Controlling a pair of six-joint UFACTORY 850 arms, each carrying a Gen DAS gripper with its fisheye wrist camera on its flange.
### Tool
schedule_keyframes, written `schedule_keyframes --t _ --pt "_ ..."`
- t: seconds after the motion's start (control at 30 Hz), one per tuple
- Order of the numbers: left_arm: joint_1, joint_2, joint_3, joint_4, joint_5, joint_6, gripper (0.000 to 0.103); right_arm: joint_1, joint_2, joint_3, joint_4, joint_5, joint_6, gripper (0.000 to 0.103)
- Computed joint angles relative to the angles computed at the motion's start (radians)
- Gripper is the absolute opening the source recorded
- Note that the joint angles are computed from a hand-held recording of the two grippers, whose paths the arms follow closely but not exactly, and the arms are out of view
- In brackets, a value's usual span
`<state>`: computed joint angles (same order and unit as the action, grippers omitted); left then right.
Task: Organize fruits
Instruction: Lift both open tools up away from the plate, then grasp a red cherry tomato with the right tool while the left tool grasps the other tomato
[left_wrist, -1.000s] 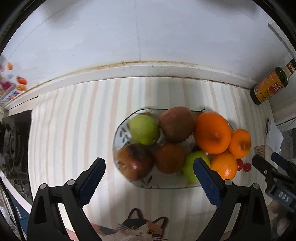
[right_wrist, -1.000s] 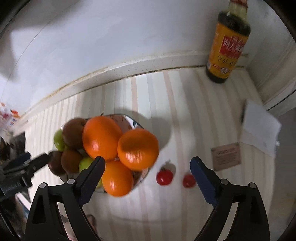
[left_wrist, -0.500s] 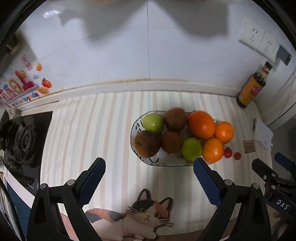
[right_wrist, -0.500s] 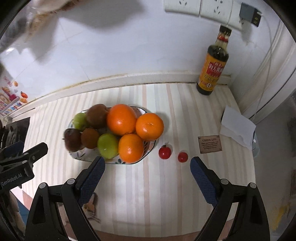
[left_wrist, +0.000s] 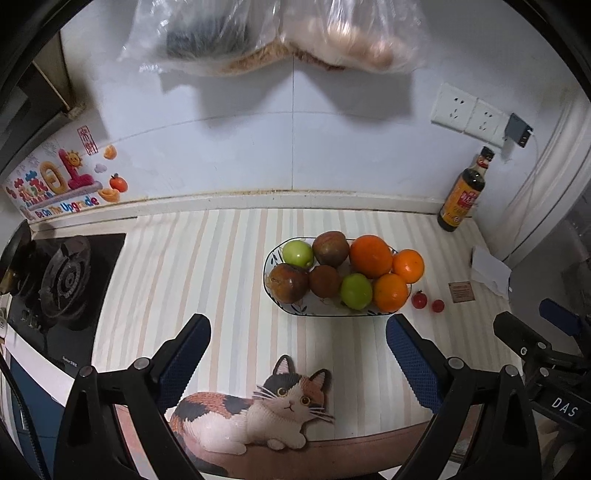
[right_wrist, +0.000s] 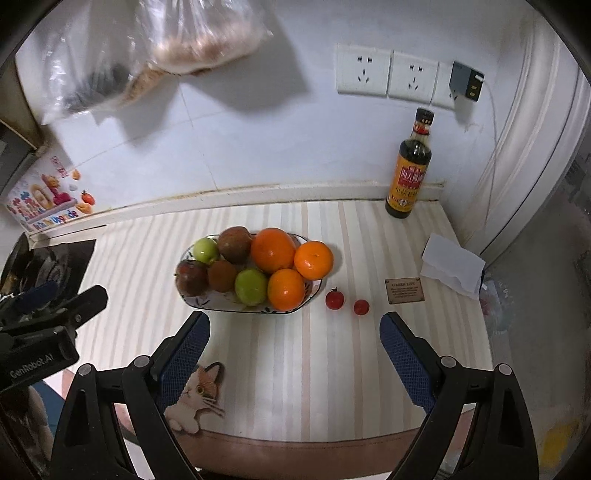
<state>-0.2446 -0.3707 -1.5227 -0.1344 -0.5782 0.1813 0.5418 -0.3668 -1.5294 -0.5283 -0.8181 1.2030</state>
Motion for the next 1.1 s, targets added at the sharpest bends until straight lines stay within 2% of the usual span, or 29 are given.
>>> schedule_keyframes --t 0.33,0.63,0.77,0.83,0.93,1.1 --pt "0.009 0.087 0.085 -0.053 0.011 0.055 0.097 0.057 0.052 0.026 -0.061 -0.026 0.077 0.095" --pt "0.011 0.103 0.102 -0.04 0.025 0.044 0.097 0.075 0.05 0.011 -0.077 -0.025 0.093 0.095" --pt "0.014 0.092 0.089 -0.031 0.025 0.026 0.097 0.066 0.045 0.01 -0.072 -0.009 0.105 0.098" --pt "0.014 0.081 0.076 -0.013 0.022 0.004 0.102 0.059 0.046 0.014 -0.077 -0.002 0.118 0.099" --pt "0.01 0.064 0.06 0.027 0.026 -0.041 0.103 0.045 0.047 0.021 -0.079 0.009 0.123 0.099" --pt "-0.006 0.014 0.013 0.079 0.005 -0.102 0.103 -0.01 0.058 0.063 -0.023 0.09 0.102 0.099"
